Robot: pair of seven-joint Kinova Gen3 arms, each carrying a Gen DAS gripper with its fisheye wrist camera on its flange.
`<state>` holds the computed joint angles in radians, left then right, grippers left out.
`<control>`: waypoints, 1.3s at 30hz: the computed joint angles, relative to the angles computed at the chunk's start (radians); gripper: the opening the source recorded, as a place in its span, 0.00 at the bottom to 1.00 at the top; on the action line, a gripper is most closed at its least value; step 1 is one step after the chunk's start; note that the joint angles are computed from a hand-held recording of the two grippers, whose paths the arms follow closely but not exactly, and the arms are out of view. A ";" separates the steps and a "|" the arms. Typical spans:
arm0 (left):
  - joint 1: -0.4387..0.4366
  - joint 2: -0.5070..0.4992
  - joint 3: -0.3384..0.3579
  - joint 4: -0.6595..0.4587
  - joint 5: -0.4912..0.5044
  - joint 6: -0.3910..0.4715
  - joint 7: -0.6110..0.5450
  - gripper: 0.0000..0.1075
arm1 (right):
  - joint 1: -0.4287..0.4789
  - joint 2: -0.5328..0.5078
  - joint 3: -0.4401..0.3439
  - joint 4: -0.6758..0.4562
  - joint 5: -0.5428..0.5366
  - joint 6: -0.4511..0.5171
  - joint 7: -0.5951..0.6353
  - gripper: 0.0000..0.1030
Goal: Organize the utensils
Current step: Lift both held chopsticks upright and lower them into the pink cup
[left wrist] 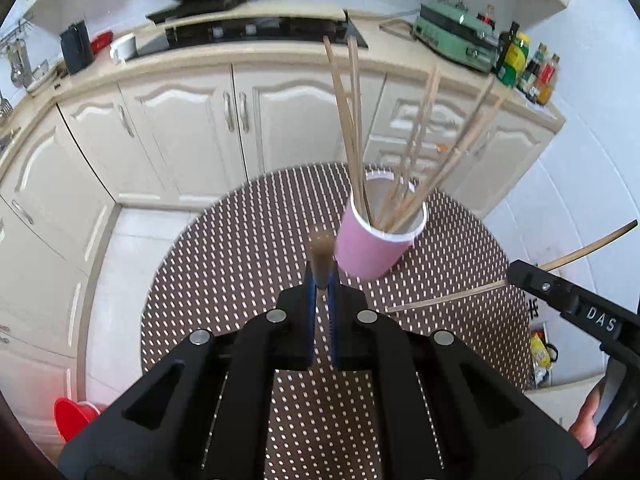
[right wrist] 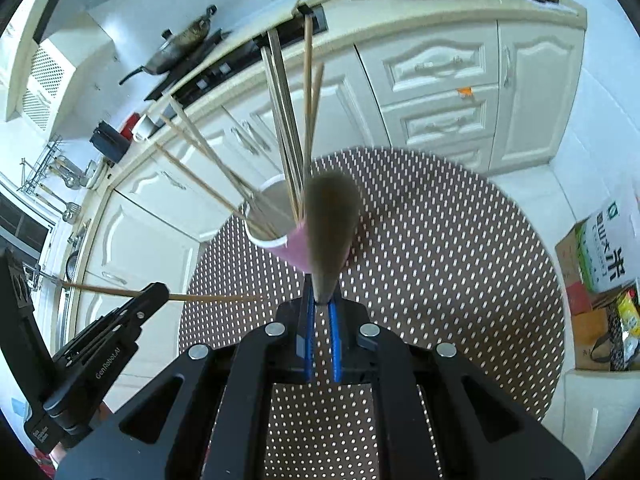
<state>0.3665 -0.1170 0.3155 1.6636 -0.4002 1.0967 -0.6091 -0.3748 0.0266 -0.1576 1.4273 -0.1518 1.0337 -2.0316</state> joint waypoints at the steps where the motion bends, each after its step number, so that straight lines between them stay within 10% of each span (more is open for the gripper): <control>1: 0.003 -0.006 -0.019 -0.006 0.017 -0.009 -0.019 0.05 | 0.004 -0.006 0.003 -0.003 -0.005 -0.004 0.006 0.05; 39: -0.001 0.112 -0.061 -0.205 -0.007 -0.091 -0.101 0.05 | 0.019 0.157 0.022 -0.263 -0.017 0.059 0.129 0.05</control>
<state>0.3655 -0.0054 0.2542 1.4588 -0.4072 1.0053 -0.7100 -0.3560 0.1837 -0.1360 1.1638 -0.1689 1.0924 -1.9028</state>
